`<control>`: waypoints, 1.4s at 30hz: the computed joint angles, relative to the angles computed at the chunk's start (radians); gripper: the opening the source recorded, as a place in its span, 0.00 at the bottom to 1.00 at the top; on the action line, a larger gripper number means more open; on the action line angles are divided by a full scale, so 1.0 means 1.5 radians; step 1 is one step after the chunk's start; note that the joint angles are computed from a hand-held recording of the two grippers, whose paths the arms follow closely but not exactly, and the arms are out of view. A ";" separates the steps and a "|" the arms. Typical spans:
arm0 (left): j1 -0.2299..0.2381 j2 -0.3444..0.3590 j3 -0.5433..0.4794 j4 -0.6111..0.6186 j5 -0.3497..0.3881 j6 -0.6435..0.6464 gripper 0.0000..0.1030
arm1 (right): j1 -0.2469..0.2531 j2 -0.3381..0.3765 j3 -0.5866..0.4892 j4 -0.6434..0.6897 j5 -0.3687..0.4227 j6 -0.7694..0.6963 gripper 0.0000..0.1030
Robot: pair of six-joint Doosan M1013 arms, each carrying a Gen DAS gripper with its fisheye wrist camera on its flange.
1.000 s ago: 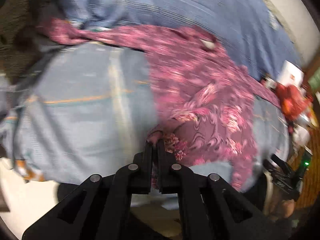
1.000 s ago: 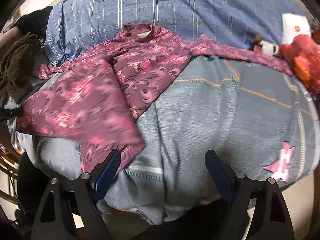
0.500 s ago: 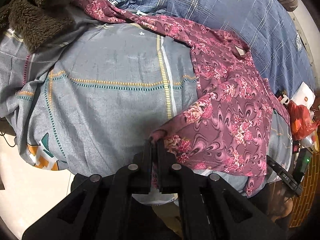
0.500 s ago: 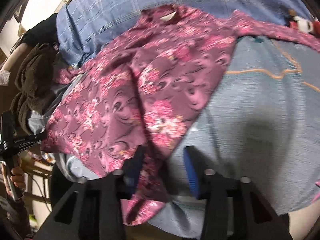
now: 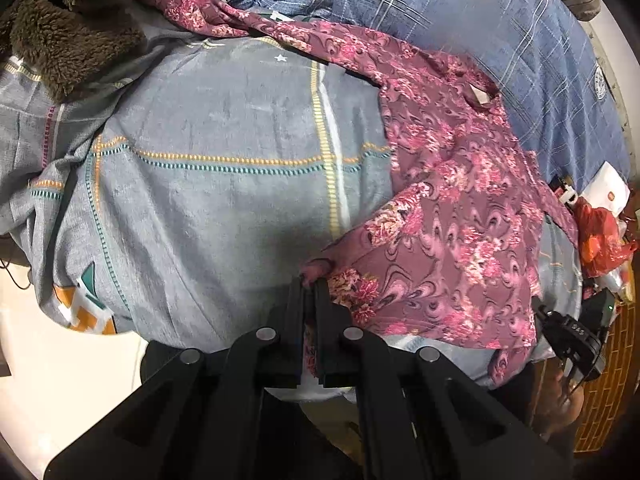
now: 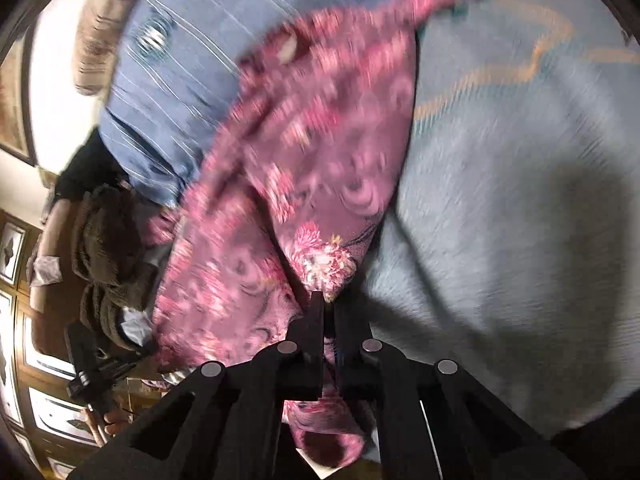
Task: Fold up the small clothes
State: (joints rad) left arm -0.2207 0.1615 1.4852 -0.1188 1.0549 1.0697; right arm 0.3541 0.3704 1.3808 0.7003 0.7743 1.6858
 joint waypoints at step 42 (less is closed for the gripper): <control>-0.013 0.148 -0.203 0.005 0.074 0.071 0.14 | -0.077 0.067 -0.163 -0.139 0.000 0.124 0.48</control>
State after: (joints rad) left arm -0.2404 0.3834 1.1807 -0.1118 1.1661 1.1768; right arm 0.2380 0.4708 1.1358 0.4913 0.7744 1.8717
